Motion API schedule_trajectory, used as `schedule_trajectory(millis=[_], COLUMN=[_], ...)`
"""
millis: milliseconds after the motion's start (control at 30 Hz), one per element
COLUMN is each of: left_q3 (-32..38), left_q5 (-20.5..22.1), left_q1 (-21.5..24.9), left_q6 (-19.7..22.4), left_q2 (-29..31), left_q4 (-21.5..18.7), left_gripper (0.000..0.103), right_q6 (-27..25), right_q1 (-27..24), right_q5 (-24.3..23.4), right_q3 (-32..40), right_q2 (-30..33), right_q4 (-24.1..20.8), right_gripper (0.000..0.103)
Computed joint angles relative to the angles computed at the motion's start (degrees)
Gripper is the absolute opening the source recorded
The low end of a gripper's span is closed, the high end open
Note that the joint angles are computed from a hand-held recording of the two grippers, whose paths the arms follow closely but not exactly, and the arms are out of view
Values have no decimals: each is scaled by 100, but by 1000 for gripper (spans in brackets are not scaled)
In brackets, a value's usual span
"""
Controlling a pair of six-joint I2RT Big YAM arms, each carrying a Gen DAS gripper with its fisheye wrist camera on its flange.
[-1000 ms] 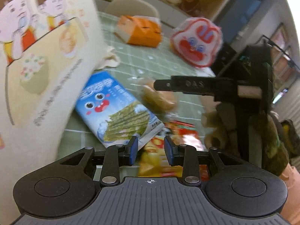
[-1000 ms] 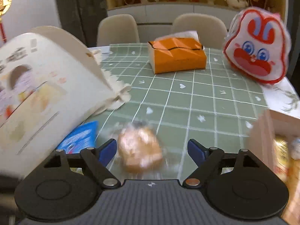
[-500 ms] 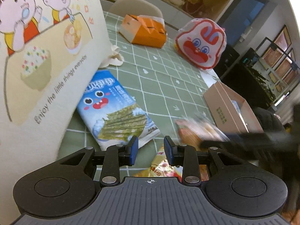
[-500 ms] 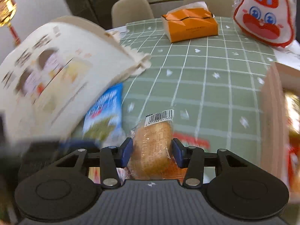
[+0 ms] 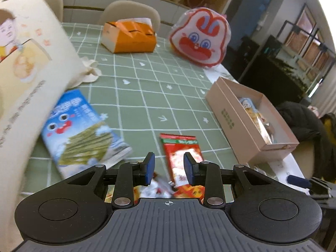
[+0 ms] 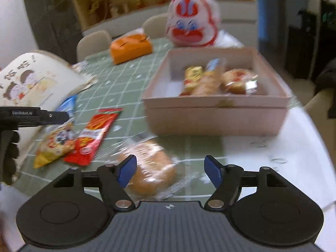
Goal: Organize snacks
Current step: 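Grasp the red spicy-strip packet with the left tool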
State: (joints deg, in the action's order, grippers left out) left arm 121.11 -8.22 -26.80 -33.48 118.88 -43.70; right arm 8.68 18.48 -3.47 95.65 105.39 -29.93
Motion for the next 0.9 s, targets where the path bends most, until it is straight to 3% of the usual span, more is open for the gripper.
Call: schedule_trajectory(millis=[67, 233, 300, 467, 533, 633, 767, 900], left_q3=[624, 2612, 3513, 4428, 4225, 3360, 2164, 1566], left_q5=[-211, -360, -261, -160, -241, -256, -237, -530], left_q1=[-44, -83, -106, -295, -413, -582, -760, -955], left_q6=[-26, 44, 64, 761, 1174, 1637, 1921, 2196], left_q2=[353, 1499, 2002, 2461, 2340, 1848, 1141, 781], left_q4=[-483, -1893, -2403, -2879, -2839, -2561, -2142, -1969], left_gripper=[34, 34, 36, 36, 36, 37, 37, 37], right_q6=[-109, -225, -176, 21, 182, 469, 824, 1055], right_q1=[34, 80, 29, -89, -122, -186, -271, -357], right_q5=[402, 989, 858, 546, 537, 417, 274, 38], right_q3=[-449, -1272, -1381, -1438, -1460, -1583, -1522, -1388], right_q2=[-166, -377, -452, -491, -493, -553, -518, -430], right_q4=[631, 1915, 2093, 2178, 2251, 2394, 2243, 2001], right_gripper=[81, 83, 84, 84, 85, 86, 86, 86])
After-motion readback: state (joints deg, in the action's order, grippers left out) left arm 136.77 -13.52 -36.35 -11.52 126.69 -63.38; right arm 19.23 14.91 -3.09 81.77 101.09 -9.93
